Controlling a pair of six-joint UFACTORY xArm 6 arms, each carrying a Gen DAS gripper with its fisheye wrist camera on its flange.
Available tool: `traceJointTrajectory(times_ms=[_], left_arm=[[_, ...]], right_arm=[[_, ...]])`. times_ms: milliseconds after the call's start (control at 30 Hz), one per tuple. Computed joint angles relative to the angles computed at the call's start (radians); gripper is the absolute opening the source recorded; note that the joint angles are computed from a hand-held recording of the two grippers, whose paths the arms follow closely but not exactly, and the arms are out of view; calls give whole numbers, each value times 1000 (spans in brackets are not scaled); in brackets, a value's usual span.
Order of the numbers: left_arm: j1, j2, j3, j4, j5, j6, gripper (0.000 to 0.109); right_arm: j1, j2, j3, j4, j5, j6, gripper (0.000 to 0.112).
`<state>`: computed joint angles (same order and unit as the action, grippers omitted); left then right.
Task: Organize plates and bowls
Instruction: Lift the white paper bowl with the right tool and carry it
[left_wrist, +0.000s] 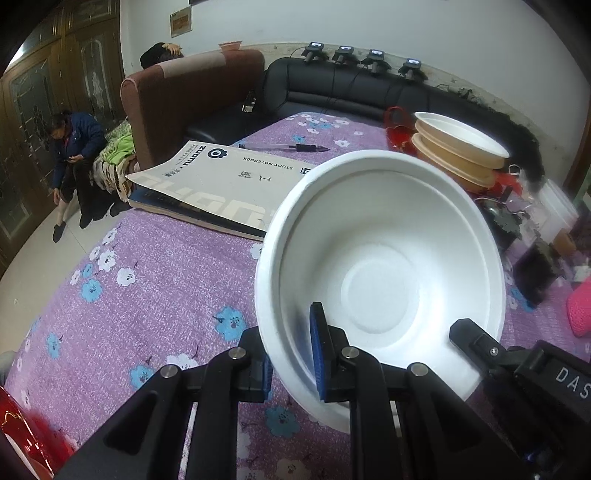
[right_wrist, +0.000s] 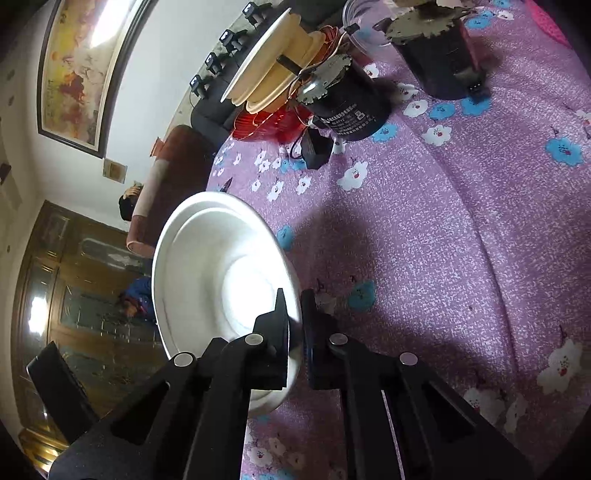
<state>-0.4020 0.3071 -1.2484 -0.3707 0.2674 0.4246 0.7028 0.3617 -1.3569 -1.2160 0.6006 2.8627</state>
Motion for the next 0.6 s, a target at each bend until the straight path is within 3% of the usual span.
traceJointTrajectory(times_ms=[467, 600], left_arm=[[-16, -141, 155, -174, 9, 217, 15], [-17, -199, 211, -248, 2, 306, 15]], right_arm=[[85, -68, 62, 101, 107, -87, 7], [144, -92, 73, 136, 177, -109, 7]])
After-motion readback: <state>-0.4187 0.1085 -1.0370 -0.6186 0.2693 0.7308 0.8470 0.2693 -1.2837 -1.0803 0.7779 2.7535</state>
